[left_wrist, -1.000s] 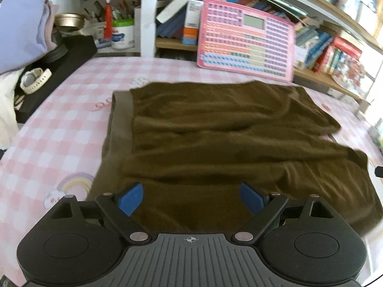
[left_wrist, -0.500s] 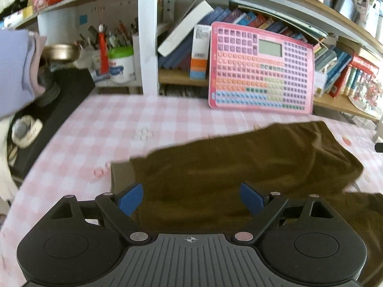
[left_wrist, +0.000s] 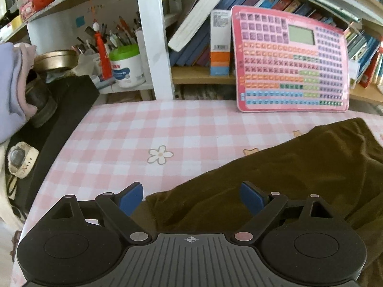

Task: Fold clothes
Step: 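Grasp the folded garment's edge with the left tool while the right tool grasps it too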

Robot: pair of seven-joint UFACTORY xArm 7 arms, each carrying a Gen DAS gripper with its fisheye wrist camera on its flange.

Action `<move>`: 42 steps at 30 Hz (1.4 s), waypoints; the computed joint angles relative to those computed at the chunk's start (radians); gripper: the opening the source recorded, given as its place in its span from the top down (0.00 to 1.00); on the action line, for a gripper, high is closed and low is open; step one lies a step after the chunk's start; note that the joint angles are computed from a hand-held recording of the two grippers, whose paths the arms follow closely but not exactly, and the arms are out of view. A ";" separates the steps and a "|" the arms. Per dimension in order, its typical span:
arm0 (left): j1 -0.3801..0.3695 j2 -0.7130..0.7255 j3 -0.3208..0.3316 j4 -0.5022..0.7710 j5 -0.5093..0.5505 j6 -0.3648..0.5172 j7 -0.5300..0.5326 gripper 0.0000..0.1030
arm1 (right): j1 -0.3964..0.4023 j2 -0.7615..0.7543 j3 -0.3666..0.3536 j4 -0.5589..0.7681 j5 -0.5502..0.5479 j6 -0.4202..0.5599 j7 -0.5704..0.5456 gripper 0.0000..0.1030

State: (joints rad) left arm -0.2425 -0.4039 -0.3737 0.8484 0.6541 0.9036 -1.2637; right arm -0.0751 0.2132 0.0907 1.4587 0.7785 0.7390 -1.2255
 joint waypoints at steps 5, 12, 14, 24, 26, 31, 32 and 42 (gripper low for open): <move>0.003 0.036 0.013 0.008 0.003 0.007 0.019 0.12 | 0.006 0.083 0.015 0.074 -0.035 -0.004 0.032 0.29; -0.013 0.076 0.056 0.038 -0.045 0.053 0.080 0.13 | 0.012 0.196 0.056 0.184 -0.098 0.013 0.095 0.38; -0.016 0.080 0.070 0.037 -0.058 0.050 0.110 0.13 | 0.017 0.220 0.061 0.206 -0.131 0.025 0.116 0.42; -0.005 0.112 0.117 0.027 -0.098 -0.046 0.246 0.13 | 0.002 0.272 0.085 0.271 -0.183 0.088 0.141 0.52; -0.002 0.110 0.128 0.016 -0.122 -0.075 0.270 0.13 | -0.001 0.274 0.087 0.278 -0.186 0.098 0.141 0.59; -0.004 0.069 0.167 -0.035 -0.244 -0.195 0.364 0.67 | 0.001 0.275 0.080 0.296 -0.200 0.129 0.181 0.90; -0.005 0.066 0.172 -0.039 -0.272 -0.221 0.384 0.78 | 0.000 0.274 0.079 0.298 -0.202 0.138 0.189 0.93; 0.115 -0.045 0.014 -0.035 -0.028 -0.250 0.122 0.97 | -0.034 0.024 0.100 0.026 0.142 -0.113 0.016 0.94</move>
